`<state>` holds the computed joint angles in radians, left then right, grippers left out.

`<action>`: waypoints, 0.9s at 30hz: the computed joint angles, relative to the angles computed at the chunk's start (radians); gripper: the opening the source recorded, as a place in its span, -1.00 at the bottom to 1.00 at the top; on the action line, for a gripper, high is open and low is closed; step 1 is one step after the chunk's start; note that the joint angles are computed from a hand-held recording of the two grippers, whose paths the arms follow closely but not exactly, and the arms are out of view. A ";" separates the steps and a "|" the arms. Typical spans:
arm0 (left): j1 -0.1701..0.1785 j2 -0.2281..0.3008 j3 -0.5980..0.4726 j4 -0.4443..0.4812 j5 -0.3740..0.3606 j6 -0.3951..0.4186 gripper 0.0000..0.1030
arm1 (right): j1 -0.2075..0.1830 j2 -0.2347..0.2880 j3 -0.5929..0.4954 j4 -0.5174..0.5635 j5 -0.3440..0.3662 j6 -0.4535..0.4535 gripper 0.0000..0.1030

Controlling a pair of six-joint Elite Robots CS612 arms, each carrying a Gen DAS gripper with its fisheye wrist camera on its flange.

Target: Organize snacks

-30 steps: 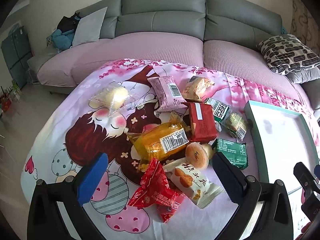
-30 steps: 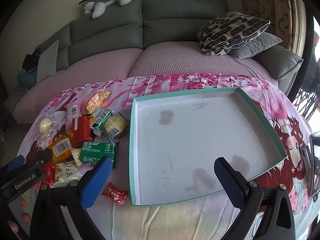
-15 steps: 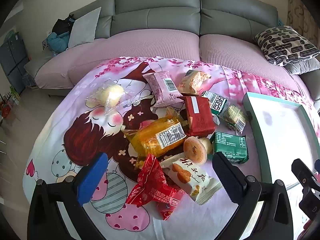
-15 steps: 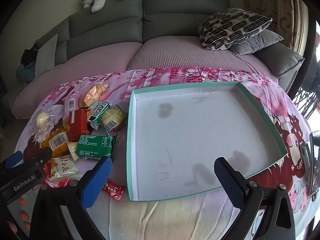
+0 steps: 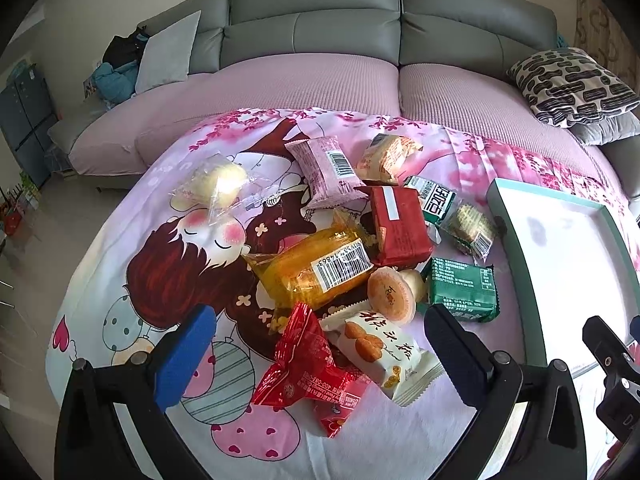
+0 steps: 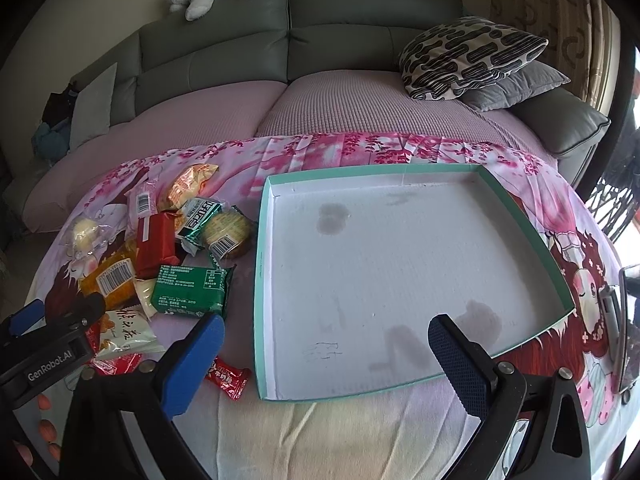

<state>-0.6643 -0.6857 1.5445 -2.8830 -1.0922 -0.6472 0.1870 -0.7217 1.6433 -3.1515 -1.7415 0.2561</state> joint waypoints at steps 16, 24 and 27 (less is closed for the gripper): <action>0.004 -0.009 0.010 -0.020 -0.025 0.003 1.00 | 0.001 -0.001 0.002 -0.009 0.000 -0.009 1.00; 0.012 -0.035 0.050 -0.045 0.000 -0.040 1.00 | 0.013 0.004 -0.005 -0.019 0.014 -0.049 1.00; 0.018 -0.043 0.064 -0.039 -0.010 -0.056 1.00 | 0.019 0.007 -0.009 -0.022 0.042 -0.071 1.00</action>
